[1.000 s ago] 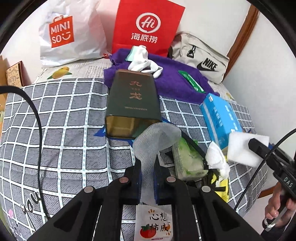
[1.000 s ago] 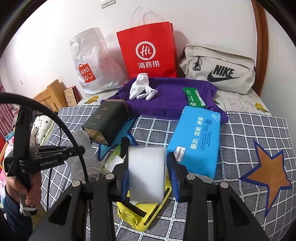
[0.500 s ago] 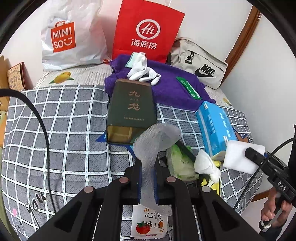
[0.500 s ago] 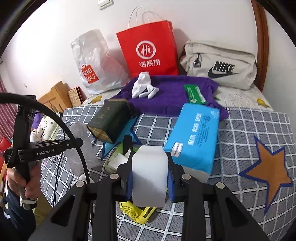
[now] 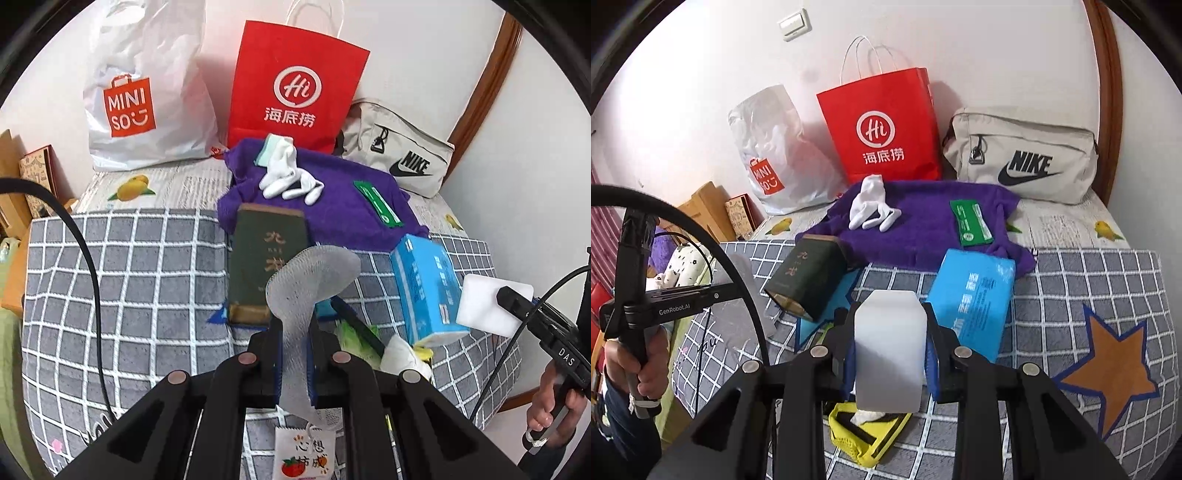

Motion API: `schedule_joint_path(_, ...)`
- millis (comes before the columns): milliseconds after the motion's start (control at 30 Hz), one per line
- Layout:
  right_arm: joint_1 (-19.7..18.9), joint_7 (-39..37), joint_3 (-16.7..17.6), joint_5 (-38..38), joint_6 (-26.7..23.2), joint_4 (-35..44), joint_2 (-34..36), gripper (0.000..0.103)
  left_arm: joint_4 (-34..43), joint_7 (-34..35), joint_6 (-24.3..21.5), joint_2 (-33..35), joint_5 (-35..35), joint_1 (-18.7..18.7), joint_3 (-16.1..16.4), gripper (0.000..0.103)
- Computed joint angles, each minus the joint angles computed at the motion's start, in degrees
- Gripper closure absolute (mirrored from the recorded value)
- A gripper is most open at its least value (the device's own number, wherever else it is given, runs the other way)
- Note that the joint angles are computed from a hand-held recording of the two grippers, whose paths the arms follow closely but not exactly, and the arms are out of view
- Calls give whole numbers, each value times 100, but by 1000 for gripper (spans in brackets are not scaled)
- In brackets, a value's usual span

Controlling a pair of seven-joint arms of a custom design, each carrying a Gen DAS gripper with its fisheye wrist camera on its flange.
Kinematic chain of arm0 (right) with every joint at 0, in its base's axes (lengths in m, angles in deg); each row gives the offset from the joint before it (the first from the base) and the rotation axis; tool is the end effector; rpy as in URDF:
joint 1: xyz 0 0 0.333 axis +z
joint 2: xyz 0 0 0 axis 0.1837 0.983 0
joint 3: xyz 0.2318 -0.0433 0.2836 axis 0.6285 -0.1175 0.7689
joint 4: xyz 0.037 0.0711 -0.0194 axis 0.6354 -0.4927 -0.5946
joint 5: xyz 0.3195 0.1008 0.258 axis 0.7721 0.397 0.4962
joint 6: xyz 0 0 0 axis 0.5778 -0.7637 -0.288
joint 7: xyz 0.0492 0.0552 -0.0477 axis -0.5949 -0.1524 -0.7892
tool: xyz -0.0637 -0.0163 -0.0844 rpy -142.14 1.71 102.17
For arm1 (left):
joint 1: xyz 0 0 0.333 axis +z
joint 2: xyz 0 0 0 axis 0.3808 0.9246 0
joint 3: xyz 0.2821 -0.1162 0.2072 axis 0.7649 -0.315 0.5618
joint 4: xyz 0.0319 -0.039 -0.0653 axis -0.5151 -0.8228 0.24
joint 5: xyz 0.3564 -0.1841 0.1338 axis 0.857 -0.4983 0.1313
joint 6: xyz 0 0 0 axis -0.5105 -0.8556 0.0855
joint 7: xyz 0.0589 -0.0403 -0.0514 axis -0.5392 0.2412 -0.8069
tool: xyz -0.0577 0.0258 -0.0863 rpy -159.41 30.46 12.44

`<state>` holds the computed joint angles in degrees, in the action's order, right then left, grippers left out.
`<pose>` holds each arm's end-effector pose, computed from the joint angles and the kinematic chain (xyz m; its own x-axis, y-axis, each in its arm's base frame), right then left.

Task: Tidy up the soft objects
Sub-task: 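Lift and carry the sponge block and mesh bag toward the purple towel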

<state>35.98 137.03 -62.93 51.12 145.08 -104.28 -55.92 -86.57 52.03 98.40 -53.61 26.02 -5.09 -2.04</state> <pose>0.4459 0.2354 0.5373 0.3998 -0.8908 -0.2159 -0.6952 -0.1411 -0.7049 0.4336 -0.4598 0.5358 0.0457 -0.9718 0.2312 -0.8025 -0.1736 -0.5709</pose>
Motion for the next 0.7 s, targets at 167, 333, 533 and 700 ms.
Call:
schedule_joint_path(167,82,-143,-131,162,-73,252,178,73,-22,84,155,-65,-186,100,59,93)
schedule_joint_path(333,-83,-101,-31,12,-131,513,374,73,173,149,-39,18,-164,151,79,93)
schedule_joint_path(533,-148,-172,-34,90,-259,790,630,73,360,330,-5,120,-287,214,137,93)
schedule_joint_path(700,-258,-122,5,-16,-320,1026,827,73,615,587,-89,261,-319,229,177,93)
